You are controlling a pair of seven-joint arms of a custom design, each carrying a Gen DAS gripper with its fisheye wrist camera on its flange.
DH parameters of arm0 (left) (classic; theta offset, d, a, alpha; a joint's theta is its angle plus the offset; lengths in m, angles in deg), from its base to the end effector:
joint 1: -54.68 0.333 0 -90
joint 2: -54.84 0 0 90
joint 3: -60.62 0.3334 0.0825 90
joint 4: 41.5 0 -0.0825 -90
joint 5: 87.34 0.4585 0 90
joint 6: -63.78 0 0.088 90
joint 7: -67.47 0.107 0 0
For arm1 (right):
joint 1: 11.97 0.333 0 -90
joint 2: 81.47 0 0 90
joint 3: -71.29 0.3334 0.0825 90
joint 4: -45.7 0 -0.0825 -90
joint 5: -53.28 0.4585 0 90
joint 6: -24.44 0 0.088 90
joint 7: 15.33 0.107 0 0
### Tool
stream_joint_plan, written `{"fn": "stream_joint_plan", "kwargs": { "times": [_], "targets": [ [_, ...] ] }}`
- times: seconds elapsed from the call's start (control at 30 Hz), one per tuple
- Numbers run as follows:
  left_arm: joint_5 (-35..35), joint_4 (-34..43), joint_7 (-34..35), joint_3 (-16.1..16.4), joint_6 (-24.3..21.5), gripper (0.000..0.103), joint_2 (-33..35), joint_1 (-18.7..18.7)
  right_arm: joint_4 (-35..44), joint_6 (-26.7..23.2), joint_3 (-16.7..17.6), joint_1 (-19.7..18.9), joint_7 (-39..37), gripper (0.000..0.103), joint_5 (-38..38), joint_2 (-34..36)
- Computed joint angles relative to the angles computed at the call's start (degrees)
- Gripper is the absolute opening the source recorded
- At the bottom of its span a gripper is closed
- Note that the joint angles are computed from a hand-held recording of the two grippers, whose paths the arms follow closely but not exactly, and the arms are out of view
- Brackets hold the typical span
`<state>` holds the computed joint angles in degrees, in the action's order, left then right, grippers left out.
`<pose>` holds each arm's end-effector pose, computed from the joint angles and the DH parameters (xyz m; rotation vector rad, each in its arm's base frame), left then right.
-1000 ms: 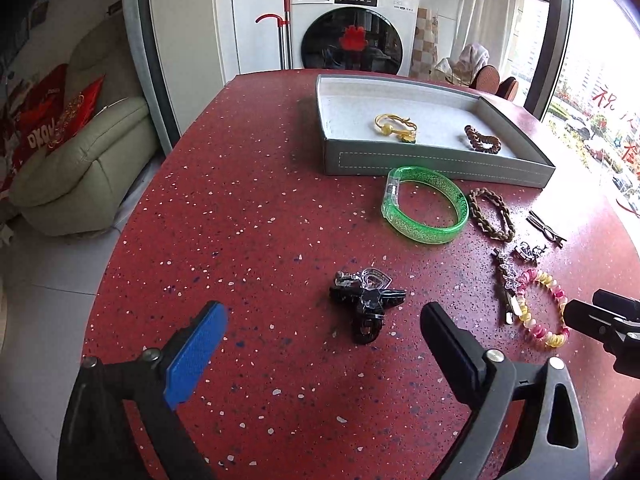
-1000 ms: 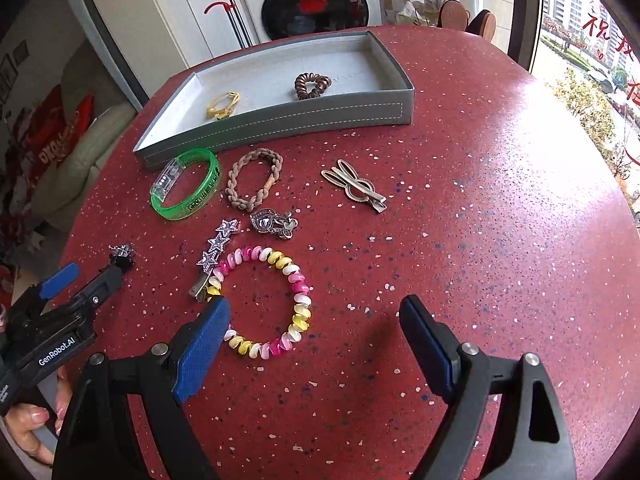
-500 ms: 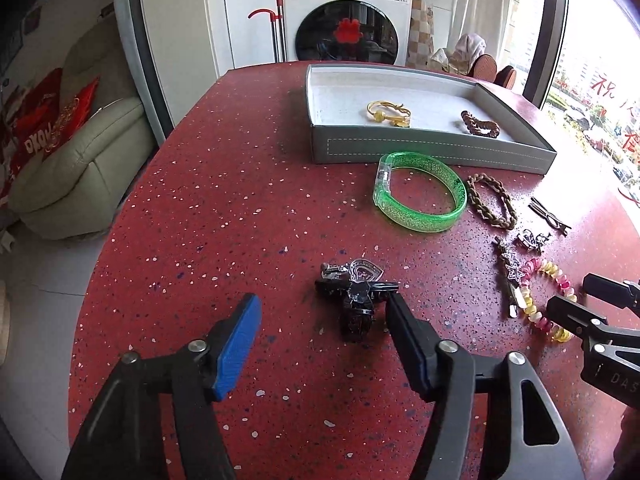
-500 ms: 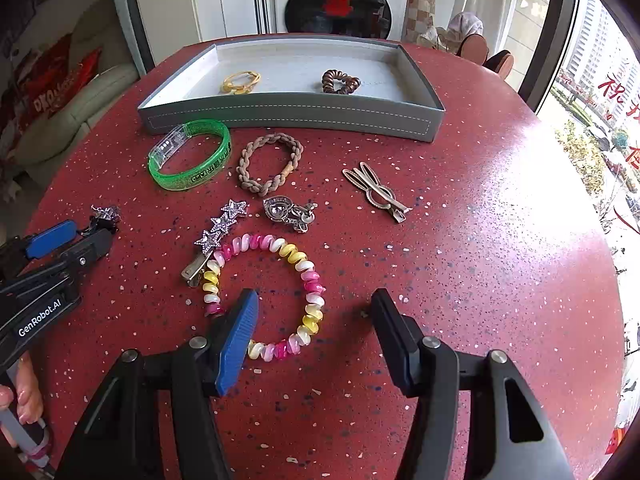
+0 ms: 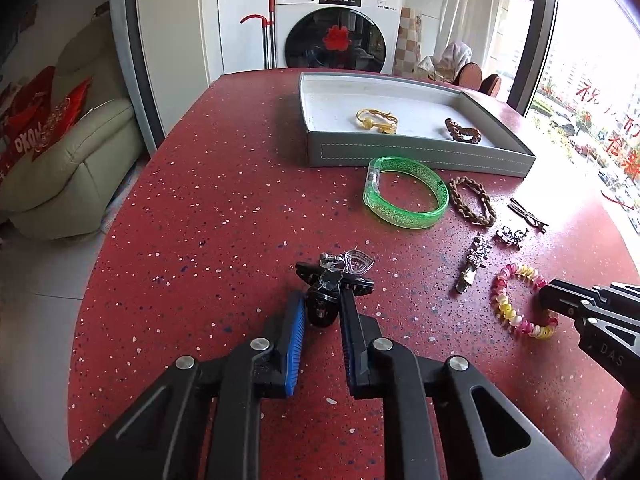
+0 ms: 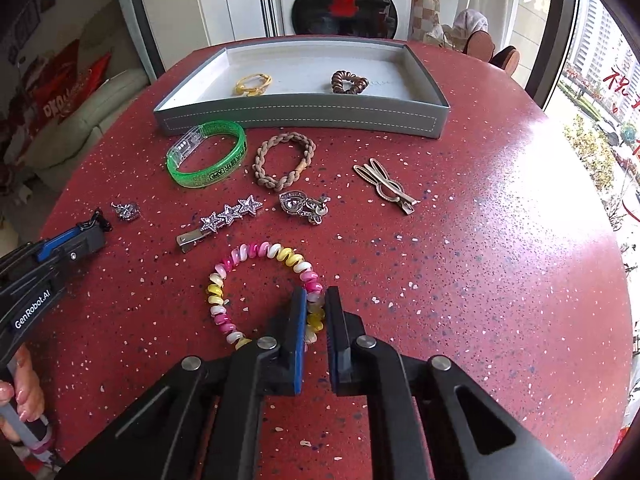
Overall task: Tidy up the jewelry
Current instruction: 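Grasp the pink-yellow beaded bracelet with the right gripper while the left grasps the black hair clip, then carry the bracelet and black clip into the gray tray and open both grippers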
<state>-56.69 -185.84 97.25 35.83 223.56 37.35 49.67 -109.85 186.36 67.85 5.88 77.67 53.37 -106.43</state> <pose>0.4448 -0.2811 0.4023 -1.9049 1.7995 -0.6795 0.4518 0.1173 0.3884 -2.0528 1.6848 -0.4104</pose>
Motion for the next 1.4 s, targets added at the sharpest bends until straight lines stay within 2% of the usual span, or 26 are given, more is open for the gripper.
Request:
{"fn": "stream_joint_plan", "kwargs": {
  "times": [0.3, 0.73, 1.07, 1.4],
  "targets": [
    [-6.57, -2.11, 4.89, 1.41, 1.62, 0.035, -2.92, -1.73, -2.06, 0.63, -4.05, 2.61, -3.94, 0.010, 4.35, -4.46],
    [-11.73, -2.74, 9.25, -0.60, 2.42, 0.035, -6.33, -0.34, -1.63, 1.15, -6.53, 5.05, -7.67, 0.010, 8.80, -6.73],
    [-14.00, -0.97, 11.86, -0.65, 3.39, 0.035, -6.27, 0.67, 1.33, 1.28, -8.47, 6.98, -11.31, 0.010, 12.96, -5.37],
    [-12.94, 3.61, 13.42, -0.75, 4.43, 0.035, -2.82, 2.55, 6.86, 1.57, -8.49, 7.06, -14.36, 0.010, 16.47, -0.66]
  ]
}}
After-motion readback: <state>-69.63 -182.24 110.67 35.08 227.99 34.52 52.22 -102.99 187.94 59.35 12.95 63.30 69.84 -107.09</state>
